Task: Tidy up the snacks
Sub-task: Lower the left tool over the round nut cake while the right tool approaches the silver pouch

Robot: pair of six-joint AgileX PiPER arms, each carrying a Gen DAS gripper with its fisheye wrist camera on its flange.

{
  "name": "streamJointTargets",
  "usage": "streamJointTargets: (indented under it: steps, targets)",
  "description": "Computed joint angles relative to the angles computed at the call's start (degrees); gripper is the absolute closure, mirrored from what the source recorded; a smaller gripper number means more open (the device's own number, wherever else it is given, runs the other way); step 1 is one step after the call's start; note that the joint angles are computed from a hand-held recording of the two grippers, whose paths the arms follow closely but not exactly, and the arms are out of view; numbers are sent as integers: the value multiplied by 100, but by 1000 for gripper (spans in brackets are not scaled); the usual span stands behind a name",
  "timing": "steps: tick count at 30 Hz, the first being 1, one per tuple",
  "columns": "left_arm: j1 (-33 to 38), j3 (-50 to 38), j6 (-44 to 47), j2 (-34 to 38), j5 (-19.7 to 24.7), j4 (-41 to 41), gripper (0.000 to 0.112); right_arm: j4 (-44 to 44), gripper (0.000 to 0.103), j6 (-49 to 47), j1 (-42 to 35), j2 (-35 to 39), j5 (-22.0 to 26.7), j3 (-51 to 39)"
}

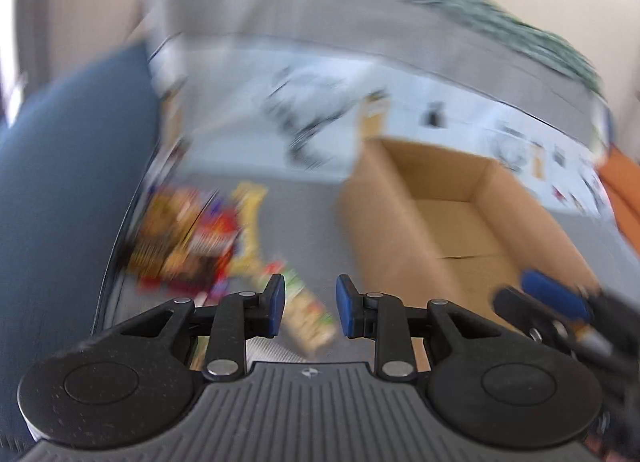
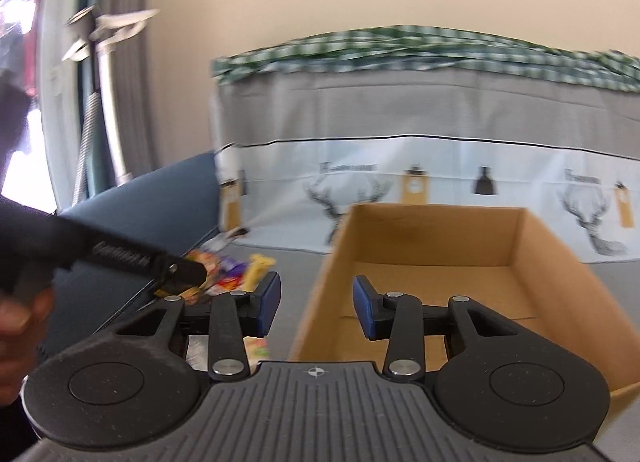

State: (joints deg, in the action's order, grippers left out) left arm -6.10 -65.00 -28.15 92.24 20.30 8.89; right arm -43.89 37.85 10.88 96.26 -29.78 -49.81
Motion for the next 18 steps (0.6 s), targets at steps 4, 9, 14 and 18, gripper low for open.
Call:
streamJointTargets:
  steps: [4,9,14,18]
  targets:
    - [546,-67,200,47,177,-710,67,286,65,-373,450,78,-72,-15]
    - [865,-301,149,275,646,-958,48,65,65,-727,794,452,-193,-155]
    - [954,-571,-273,613,1166,-704,36,-572,65,-322,967,895,152,-592]
    - [990,-696,-594,760,1344,-618,27,-911,65,-15,1111,1284,407,-973]
